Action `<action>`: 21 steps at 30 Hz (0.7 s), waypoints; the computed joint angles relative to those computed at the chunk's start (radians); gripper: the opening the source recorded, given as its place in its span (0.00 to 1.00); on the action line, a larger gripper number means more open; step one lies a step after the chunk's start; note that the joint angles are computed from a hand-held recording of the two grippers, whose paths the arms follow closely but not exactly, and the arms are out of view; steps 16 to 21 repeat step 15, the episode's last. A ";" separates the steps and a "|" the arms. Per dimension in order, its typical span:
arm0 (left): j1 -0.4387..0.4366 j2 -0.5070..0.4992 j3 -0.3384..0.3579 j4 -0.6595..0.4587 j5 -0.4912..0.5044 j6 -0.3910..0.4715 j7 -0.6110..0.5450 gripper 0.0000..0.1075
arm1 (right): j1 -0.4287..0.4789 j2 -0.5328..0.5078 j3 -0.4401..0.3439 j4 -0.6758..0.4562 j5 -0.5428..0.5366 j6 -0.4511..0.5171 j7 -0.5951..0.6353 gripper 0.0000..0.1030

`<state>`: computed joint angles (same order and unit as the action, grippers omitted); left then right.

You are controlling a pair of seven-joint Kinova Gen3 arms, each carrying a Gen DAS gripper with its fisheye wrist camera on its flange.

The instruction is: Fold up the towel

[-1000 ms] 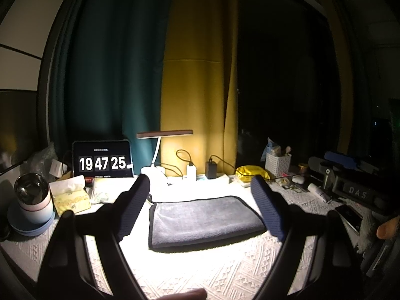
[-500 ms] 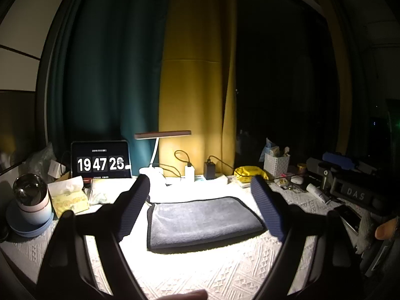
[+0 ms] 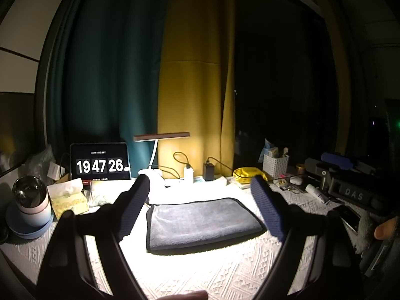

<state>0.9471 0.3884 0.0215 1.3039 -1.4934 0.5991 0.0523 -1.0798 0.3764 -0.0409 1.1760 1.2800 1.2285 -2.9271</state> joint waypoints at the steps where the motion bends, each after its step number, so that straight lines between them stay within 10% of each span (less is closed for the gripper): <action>1: -0.001 -0.001 0.001 0.000 0.003 0.000 -0.003 0.78 | 0.000 0.001 0.000 -0.001 -0.001 0.001 0.001 0.48; 21: -0.008 -0.003 -0.009 0.002 0.019 -0.037 -0.004 0.78 | 0.015 0.000 0.000 0.001 -0.023 -0.018 0.014 0.48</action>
